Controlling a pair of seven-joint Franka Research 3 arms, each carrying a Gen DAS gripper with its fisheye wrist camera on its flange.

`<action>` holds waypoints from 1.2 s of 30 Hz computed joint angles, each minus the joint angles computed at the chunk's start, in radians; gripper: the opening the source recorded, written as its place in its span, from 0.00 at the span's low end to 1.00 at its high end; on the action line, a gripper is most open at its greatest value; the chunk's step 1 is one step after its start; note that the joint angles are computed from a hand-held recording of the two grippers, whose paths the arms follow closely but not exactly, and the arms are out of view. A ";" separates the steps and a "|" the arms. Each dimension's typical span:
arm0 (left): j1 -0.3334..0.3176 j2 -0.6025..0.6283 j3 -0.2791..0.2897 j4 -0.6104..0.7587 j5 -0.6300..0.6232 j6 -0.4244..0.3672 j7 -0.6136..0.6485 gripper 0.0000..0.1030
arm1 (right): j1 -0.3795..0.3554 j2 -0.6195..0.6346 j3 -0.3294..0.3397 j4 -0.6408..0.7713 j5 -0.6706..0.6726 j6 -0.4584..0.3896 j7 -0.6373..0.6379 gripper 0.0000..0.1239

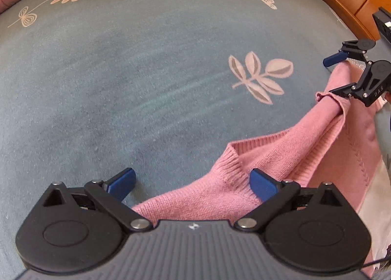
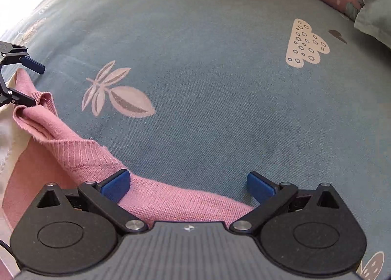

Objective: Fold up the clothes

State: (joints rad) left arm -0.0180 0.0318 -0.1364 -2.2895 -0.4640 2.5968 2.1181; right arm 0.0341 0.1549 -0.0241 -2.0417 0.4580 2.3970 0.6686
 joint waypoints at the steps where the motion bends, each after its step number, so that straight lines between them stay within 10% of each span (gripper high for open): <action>1: 0.000 -0.015 -0.001 -0.017 -0.006 -0.006 0.013 0.96 | -0.002 -0.012 0.000 -0.008 0.001 -0.018 -0.002 0.83; 20: 0.012 -0.011 0.040 0.087 -0.273 -0.345 0.298 0.96 | -0.049 0.039 -0.015 0.193 0.131 -0.608 -0.146 0.83; 29: 0.081 0.006 0.045 0.138 -0.280 -0.529 0.284 0.91 | -0.070 0.053 -0.013 0.229 0.149 -0.706 -0.164 0.83; 36: 0.066 0.029 0.028 0.126 -0.183 -0.458 0.268 0.79 | -0.052 0.062 -0.010 0.198 0.112 -0.666 -0.153 0.83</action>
State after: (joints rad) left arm 0.0482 0.0604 -0.1087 -2.1639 -0.6469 2.1392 2.3866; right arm -0.0178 0.2167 -0.0344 -1.8433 0.5697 1.7306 0.5153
